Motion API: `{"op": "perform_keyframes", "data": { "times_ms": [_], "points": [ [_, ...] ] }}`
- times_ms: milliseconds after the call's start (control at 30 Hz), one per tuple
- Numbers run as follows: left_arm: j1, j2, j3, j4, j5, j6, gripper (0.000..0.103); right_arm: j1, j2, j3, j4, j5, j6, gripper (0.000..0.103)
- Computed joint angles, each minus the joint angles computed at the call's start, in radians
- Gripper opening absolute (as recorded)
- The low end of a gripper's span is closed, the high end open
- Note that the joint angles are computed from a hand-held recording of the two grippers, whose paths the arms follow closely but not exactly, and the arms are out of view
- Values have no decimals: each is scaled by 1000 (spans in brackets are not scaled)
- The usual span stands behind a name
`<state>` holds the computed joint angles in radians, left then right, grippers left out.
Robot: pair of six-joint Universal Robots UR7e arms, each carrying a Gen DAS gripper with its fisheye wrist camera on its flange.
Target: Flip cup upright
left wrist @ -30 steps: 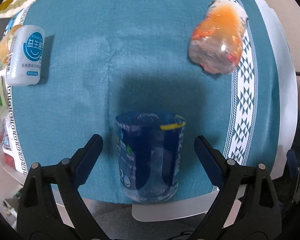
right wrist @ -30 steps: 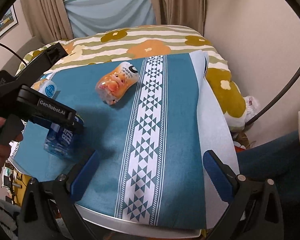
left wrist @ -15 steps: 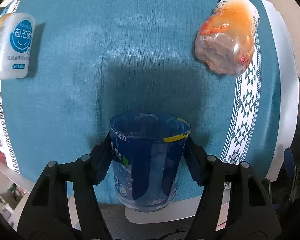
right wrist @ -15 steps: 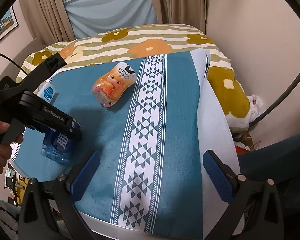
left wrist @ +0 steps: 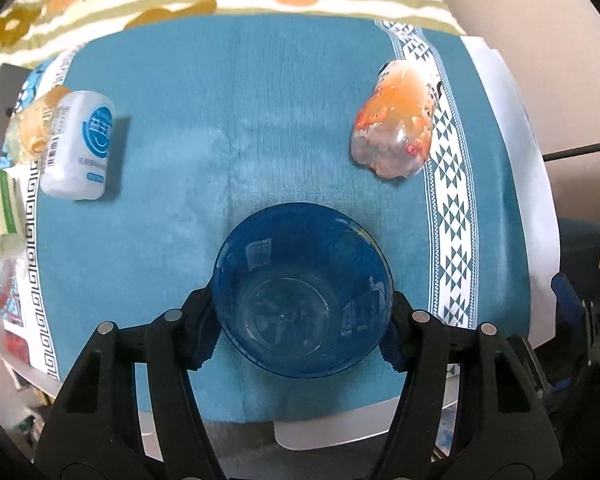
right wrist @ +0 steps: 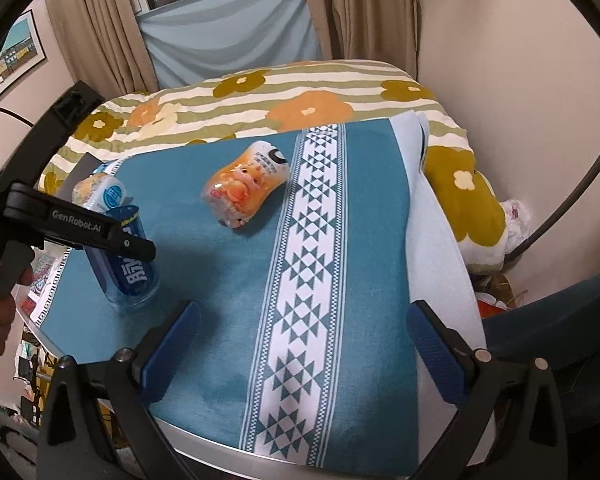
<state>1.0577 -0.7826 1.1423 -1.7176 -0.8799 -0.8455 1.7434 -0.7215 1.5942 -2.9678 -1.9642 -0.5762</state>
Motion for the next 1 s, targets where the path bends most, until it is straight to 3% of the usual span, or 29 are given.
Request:
{"op": "perform_keyframes", "data": {
  "times_ms": [233, 333, 500, 1000],
  "points": [
    [-34, -91, 242, -304, 113, 111, 68, -5, 0, 43, -62, 14, -29, 103],
    [-39, -91, 316, -468, 149, 182, 68, -7, 3, 57, -77, 16, -38, 103],
    [-47, -90, 403, -629, 185, 257, 68, -6, 11, 83, -115, 9, -72, 103],
    [-59, -83, 467, -757, 231, 360, 70, -9, 2, 134, -159, 12, -59, 103]
  ]
}}
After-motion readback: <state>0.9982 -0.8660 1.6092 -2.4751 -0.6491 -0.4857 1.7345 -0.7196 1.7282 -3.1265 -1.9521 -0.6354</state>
